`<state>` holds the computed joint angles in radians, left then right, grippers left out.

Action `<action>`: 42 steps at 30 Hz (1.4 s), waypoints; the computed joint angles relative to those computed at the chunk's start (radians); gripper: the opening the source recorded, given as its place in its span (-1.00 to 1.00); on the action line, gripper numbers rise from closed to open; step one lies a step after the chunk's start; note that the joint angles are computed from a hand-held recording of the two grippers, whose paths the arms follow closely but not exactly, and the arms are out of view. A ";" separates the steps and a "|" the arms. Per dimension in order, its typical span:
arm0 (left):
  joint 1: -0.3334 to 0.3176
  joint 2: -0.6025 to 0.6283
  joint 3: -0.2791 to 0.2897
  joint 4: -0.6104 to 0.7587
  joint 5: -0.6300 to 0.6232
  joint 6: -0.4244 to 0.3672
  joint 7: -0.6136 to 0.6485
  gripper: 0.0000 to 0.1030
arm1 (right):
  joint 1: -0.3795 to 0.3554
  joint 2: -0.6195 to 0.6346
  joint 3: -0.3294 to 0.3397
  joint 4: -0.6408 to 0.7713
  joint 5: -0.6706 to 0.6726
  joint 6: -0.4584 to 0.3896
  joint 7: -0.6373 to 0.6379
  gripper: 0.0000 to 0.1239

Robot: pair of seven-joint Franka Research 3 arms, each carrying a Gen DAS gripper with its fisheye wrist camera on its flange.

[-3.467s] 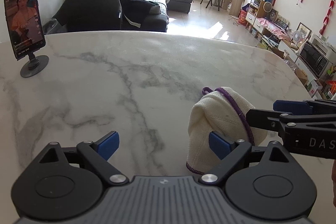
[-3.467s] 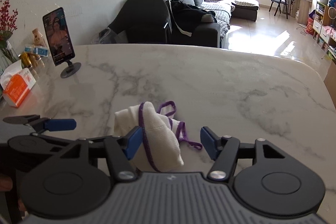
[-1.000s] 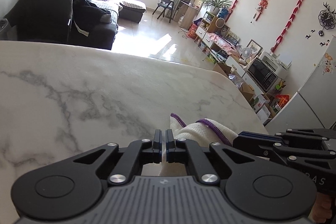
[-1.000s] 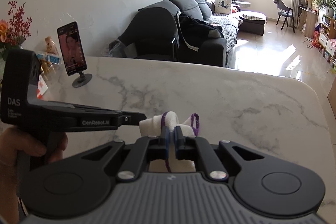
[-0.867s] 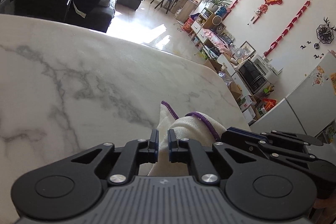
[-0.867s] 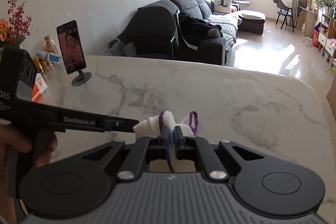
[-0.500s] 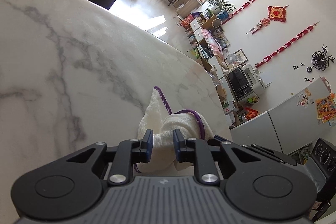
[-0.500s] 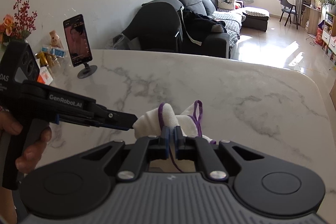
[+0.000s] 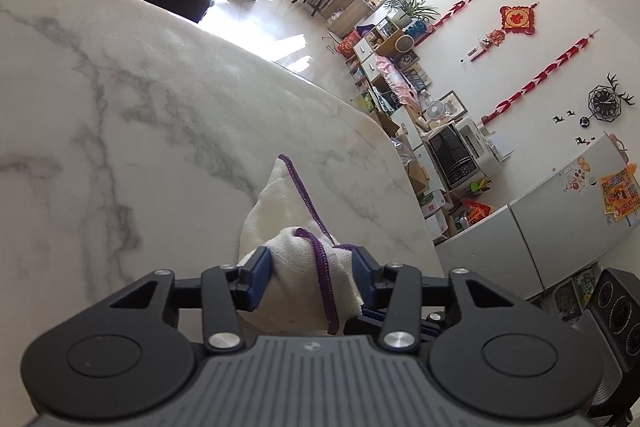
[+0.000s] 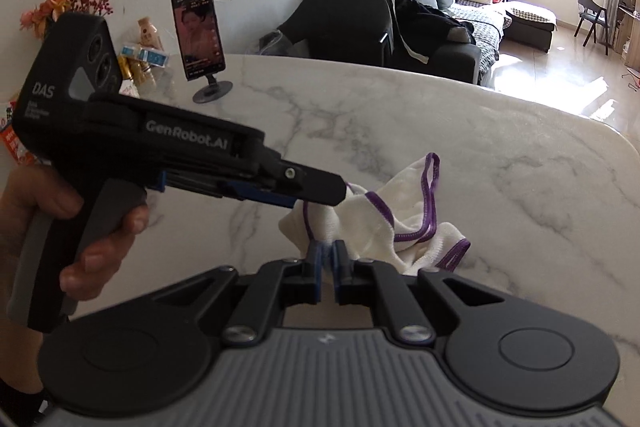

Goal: Fold towel
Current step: 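Lift the towel with both grippers, pulling the corners apart to unfurl it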

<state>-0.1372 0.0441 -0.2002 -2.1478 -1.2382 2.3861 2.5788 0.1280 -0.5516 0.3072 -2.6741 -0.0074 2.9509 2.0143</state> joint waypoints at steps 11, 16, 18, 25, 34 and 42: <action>-0.052 -0.056 -0.013 -0.090 0.123 0.226 0.051 -0.65 | -0.082 0.027 0.007 0.022 0.003 0.006 0.074 -0.71; -0.084 -0.075 -0.016 -0.124 0.184 0.325 0.033 -0.66 | -0.058 0.078 -0.031 0.039 0.019 0.025 0.079 -0.67; -0.096 -0.082 -0.016 -0.138 0.203 0.362 0.028 -0.67 | -0.060 0.096 -0.031 0.052 0.015 0.021 0.080 -0.64; -0.143 -0.099 -0.017 -0.182 0.284 0.501 -0.004 -0.69 | -0.040 0.150 -0.052 0.092 0.011 0.026 0.071 -0.63; -0.186 -0.099 -0.008 -0.221 0.432 0.634 -0.102 -0.71 | -0.009 0.207 -0.079 0.137 0.015 0.020 0.051 -0.63; -0.193 -0.076 0.004 -0.217 0.529 0.682 -0.179 -0.72 | 0.037 0.275 -0.123 0.186 0.046 0.029 0.004 -0.67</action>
<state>-0.3300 -0.0320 -0.1958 -2.3651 -0.7094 3.0678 2.3999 0.1653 -0.2771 0.1842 -2.4884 0.0382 2.9795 2.0187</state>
